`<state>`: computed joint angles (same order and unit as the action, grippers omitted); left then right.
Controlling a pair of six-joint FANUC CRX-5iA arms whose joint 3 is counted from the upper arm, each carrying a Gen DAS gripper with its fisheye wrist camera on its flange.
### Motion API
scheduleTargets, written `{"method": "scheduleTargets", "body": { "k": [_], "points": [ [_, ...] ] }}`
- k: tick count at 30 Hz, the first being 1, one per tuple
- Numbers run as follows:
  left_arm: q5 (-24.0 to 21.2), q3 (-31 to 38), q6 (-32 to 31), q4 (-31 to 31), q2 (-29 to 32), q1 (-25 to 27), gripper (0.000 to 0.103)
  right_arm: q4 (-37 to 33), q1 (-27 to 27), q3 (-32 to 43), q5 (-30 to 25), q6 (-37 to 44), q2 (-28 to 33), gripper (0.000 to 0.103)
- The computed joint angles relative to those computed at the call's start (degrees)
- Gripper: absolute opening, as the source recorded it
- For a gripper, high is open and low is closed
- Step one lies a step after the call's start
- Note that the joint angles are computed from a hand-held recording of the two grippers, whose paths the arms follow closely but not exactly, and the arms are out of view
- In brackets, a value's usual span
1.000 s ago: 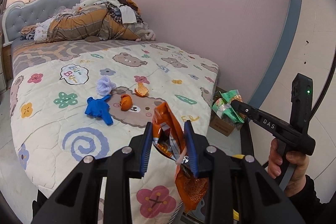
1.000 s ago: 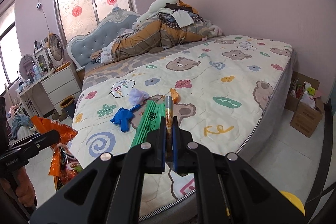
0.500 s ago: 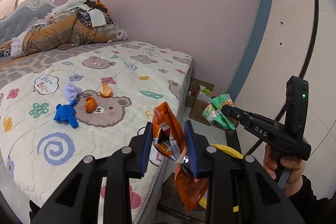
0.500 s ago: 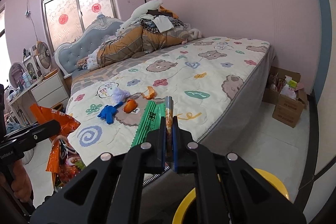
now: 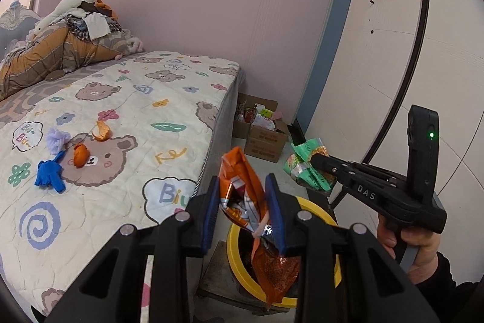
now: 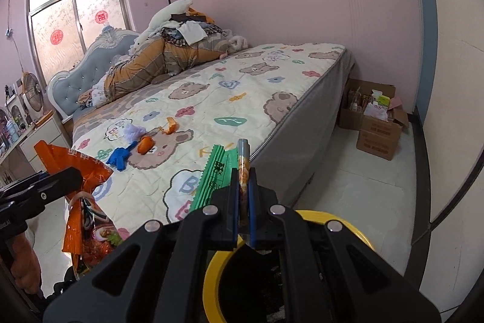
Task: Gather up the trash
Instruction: 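Carry the orange wrapper and green packet over the yellow-rimmed bin, then open both tools to drop the wrapper and packet into the bin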
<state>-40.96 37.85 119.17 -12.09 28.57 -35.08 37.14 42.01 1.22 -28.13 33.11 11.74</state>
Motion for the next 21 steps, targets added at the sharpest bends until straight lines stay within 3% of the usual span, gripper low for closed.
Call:
{"method": "scheduleTargets", "body": {
  "k": [3,11,21],
  "points": [
    [-0.9,2.2,-3.4,4.9,2.9,0.4,0.029,-0.4,-0.7,-1.7,-0.9,-1.2,-0.9,0.005],
    [-5.6,9.2,-7.5,9.9,9.7,0.0,0.029,-1.6,-2.0,-4.3,-2.3,-3.2,-1.4,0.005],
    [-10.3,13.3,-9.4,15.5,15.0,0.2,0.029,-11.5,-3.8,-3.0,-2.7,1.4,0.2,0.006]
  ]
}}
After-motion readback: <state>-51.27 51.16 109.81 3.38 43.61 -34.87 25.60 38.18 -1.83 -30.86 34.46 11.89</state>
